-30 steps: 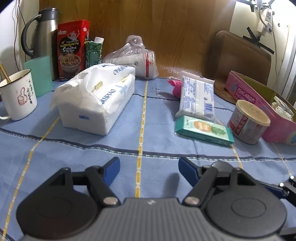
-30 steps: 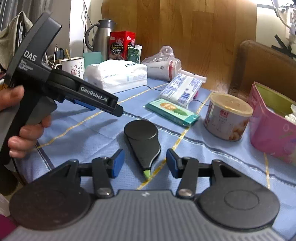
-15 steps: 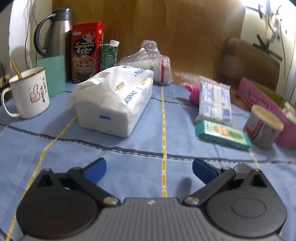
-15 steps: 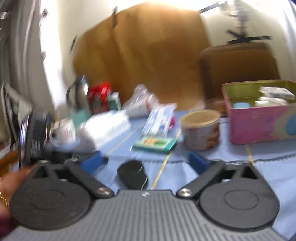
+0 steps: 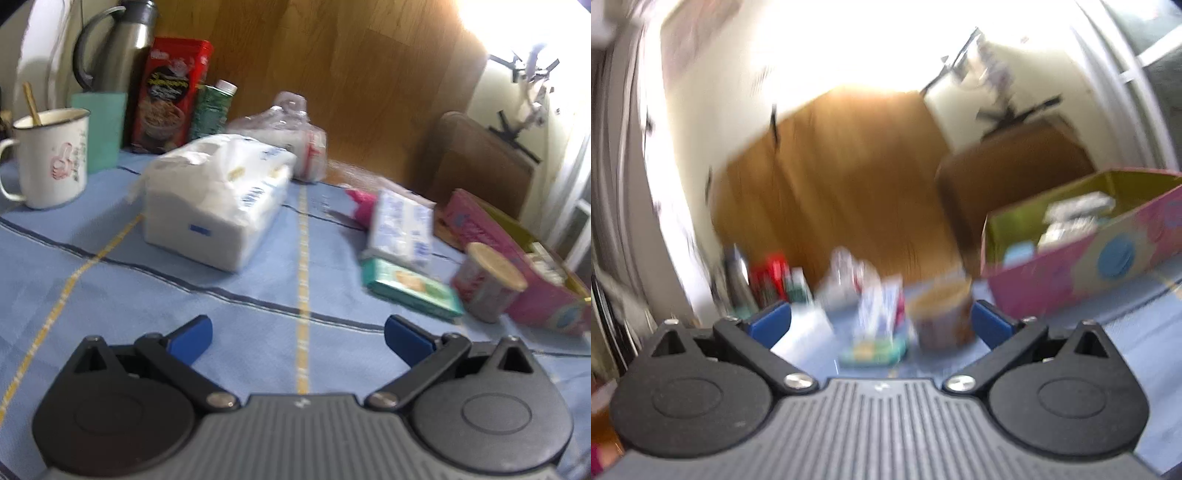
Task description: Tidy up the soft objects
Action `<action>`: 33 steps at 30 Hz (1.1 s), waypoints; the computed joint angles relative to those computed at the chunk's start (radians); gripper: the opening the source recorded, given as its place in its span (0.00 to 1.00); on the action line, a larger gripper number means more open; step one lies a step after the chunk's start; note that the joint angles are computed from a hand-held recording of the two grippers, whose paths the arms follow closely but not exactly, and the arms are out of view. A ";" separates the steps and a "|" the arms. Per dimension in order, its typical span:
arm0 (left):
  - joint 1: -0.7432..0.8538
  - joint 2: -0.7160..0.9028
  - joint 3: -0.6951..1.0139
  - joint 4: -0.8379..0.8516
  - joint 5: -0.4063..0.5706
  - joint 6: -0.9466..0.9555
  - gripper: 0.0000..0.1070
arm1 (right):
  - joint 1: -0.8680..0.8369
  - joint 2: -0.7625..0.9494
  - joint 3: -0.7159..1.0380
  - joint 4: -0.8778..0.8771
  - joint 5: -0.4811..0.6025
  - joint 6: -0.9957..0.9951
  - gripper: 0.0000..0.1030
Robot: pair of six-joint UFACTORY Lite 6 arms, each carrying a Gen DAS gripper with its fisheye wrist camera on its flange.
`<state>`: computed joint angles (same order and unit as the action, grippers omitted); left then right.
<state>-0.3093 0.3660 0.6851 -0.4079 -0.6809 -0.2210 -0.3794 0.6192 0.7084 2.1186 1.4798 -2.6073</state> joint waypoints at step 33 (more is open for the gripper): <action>-0.047 -0.110 0.013 0.375 0.286 -0.395 0.73 | 0.442 0.021 0.178 0.074 -0.664 -0.265 0.39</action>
